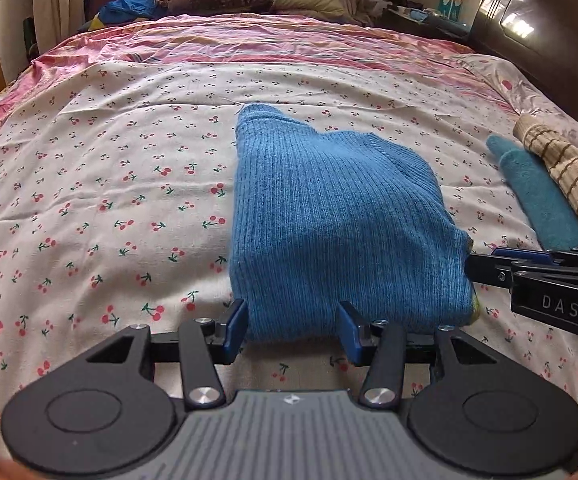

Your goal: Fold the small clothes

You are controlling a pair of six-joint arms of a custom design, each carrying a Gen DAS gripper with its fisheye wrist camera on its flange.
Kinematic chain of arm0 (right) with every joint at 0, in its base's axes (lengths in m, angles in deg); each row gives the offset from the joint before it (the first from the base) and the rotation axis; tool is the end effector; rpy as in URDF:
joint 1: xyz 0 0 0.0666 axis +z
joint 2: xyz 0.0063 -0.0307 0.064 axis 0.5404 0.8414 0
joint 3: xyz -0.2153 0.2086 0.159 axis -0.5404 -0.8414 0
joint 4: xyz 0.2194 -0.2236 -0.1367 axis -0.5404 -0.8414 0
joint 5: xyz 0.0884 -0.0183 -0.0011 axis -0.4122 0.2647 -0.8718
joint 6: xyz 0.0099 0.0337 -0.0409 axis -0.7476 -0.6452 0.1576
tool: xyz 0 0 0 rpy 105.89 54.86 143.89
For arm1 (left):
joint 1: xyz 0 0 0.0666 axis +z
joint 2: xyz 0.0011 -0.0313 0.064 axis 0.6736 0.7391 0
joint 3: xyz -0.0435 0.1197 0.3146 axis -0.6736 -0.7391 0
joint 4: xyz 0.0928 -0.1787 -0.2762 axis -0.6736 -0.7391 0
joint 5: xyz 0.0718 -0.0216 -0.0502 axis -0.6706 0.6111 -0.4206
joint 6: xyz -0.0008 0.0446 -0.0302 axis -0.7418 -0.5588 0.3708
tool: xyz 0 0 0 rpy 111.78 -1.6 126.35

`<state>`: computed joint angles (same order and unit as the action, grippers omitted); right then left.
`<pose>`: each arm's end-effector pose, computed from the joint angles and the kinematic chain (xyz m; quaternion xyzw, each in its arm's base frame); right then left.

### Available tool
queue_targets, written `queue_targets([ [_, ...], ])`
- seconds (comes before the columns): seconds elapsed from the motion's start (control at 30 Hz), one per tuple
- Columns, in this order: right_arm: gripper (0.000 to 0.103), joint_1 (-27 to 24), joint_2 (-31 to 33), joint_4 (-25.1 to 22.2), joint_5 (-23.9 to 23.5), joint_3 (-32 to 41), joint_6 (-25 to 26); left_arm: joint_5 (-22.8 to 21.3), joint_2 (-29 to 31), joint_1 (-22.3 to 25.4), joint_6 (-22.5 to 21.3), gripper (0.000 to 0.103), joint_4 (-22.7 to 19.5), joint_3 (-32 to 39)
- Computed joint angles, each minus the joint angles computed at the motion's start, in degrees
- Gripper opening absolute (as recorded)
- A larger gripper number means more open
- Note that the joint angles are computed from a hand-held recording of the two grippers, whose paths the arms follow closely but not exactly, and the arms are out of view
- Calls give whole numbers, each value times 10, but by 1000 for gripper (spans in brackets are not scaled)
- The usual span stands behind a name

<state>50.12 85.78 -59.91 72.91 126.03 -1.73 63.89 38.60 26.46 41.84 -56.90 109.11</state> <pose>0.5272 0.1638 0.4456 -0.0732 0.9337 0.0631 0.3448 0.5017 -0.1419 0.4469 0.0165 0.9439 -0.0669 0.3231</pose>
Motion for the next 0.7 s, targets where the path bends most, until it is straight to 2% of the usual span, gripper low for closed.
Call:
queue_targets([
  [0.37,24,5,12,-8,26,-11,-15,-9,-5,0,-2,55,-1,-9],
  [0.57,24,1,-7,3,8,-18,-15,-13,-3,2,-6,55,0,-10],
  [0.7,28,-5,-11,12,-16,-3,-31,-11,-4,5,-7,55,4,-9],
])
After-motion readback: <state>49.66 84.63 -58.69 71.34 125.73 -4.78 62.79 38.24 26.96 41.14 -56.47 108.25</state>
